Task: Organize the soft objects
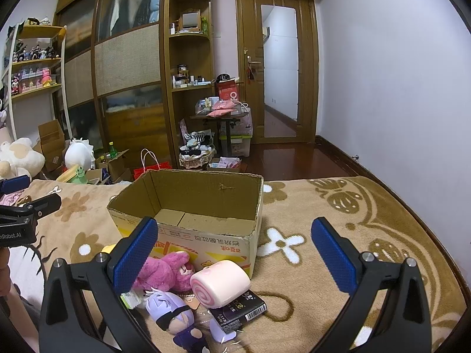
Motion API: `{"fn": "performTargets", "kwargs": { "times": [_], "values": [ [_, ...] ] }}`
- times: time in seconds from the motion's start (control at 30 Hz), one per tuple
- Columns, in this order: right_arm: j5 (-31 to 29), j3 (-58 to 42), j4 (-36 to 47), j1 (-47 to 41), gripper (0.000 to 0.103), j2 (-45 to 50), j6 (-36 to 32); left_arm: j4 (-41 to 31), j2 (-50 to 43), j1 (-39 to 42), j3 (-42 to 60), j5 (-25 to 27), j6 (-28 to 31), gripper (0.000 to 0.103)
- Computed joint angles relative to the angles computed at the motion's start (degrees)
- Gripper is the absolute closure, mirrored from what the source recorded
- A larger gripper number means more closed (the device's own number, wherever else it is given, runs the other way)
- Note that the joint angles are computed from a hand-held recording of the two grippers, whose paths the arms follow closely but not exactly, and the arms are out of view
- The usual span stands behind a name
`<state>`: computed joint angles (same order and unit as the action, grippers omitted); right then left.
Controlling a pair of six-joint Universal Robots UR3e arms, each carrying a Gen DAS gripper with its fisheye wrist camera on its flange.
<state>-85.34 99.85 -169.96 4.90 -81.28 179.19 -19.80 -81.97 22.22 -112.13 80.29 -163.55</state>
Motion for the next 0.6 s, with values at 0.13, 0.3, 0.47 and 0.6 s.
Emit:
{"fn": "performTargets", "kwargs": {
  "times": [0.13, 0.3, 0.47, 0.6],
  "values": [
    [0.42, 0.27, -0.05, -0.30, 0.000, -0.09, -0.26, 0.05, 0.02, 0.00, -0.03, 0.02, -0.01, 0.003],
    [0.63, 0.78, -0.53, -0.38, 0.000, -0.05, -0.49, -0.10, 0.00, 0.05, 0.08, 0.01, 0.16, 0.003],
    [0.24, 1.13, -1.06, -0.16, 0.000, 0.02, -0.28, 0.53, -0.09, 0.40, -0.51, -0.27, 0.27, 0.003],
    [0.11, 1.25, -1.43, -0.11, 0.000, 0.27, -0.23, 0.60, -0.14, 0.40, -0.56, -0.26, 0.38, 0.003]
  ]
}}
